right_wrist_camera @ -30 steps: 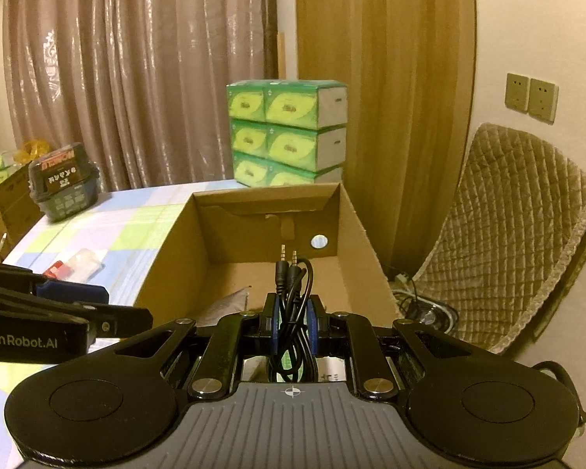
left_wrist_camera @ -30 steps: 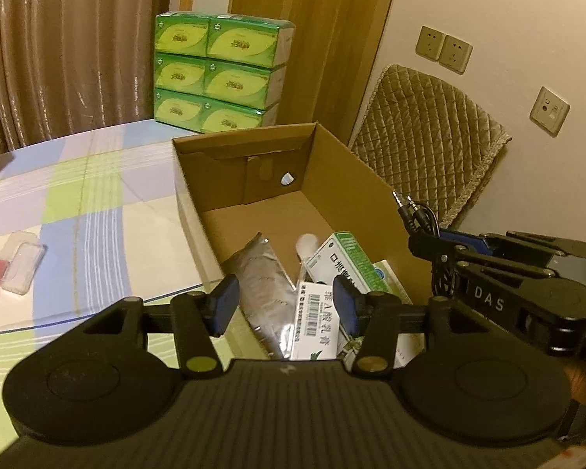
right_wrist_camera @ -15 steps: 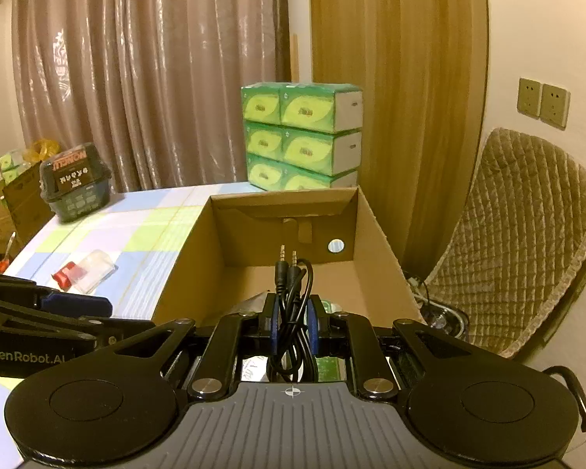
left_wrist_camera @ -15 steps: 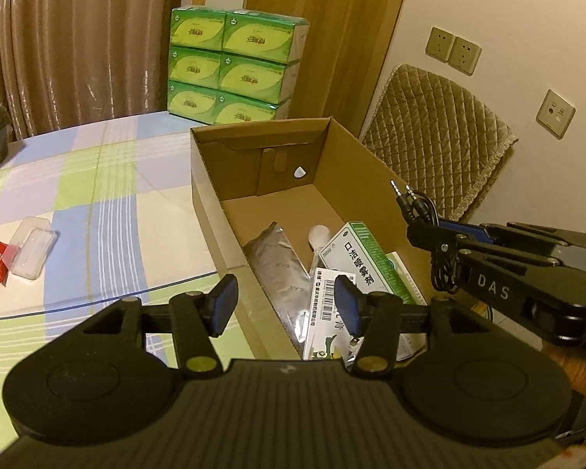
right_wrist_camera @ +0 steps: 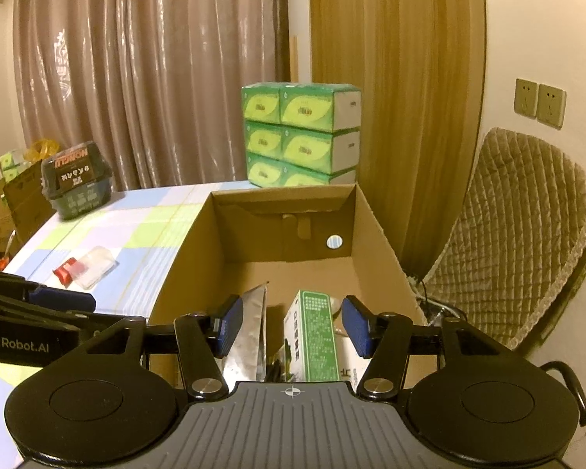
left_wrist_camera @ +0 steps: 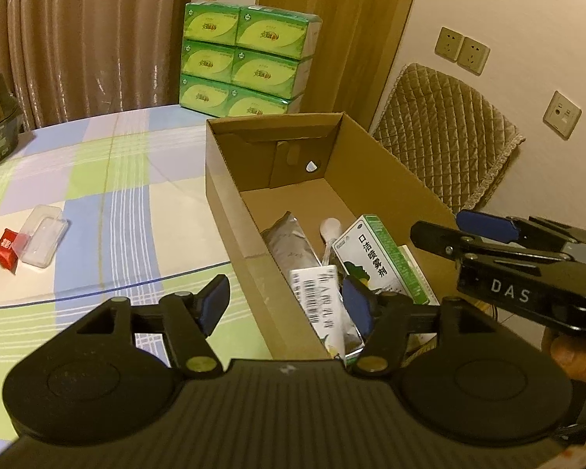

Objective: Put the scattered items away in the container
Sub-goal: 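Move both open grippers back over the table toward the red packet and clear container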

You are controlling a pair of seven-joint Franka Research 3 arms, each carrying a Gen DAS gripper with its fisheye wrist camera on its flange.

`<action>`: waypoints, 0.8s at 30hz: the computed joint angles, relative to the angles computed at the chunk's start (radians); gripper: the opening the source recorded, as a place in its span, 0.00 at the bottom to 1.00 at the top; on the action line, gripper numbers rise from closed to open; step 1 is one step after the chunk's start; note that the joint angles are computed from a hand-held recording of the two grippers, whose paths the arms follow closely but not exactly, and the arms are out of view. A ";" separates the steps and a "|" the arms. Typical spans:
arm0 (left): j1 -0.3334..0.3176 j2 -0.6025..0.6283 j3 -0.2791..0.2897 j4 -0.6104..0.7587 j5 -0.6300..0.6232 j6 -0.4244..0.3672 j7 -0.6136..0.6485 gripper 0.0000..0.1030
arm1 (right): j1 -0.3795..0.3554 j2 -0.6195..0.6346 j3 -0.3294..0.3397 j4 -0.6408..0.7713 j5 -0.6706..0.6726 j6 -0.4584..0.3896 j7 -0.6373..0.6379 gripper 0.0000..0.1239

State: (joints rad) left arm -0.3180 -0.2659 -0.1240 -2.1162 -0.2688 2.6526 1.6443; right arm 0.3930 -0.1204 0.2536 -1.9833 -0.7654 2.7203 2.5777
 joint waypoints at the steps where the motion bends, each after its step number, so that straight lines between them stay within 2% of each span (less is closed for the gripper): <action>1: 0.001 -0.004 0.000 -0.003 0.002 -0.001 -0.001 0.58 | 0.001 -0.004 0.000 -0.004 0.002 -0.001 0.002 0.43; 10: -0.001 -0.052 0.008 -0.039 0.011 -0.010 -0.012 0.60 | 0.001 -0.041 0.028 -0.027 0.010 -0.024 0.009 0.48; 14: -0.002 -0.088 0.017 -0.069 0.022 -0.015 -0.018 0.65 | 0.002 -0.054 0.044 -0.031 0.009 -0.028 0.011 0.50; 21: 0.004 -0.159 0.036 -0.124 0.054 -0.035 -0.037 0.67 | 0.015 -0.060 0.072 -0.019 0.009 -0.042 0.003 0.56; 24: 0.012 -0.192 0.041 -0.149 0.078 -0.040 -0.052 0.72 | 0.026 -0.055 0.081 -0.007 0.002 -0.048 -0.004 0.58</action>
State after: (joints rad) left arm -0.3057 -0.4579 -0.0834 -2.2653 -0.1911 2.6126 1.5928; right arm 0.4194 -0.1749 0.3349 -1.9908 -0.7630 2.6719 2.5740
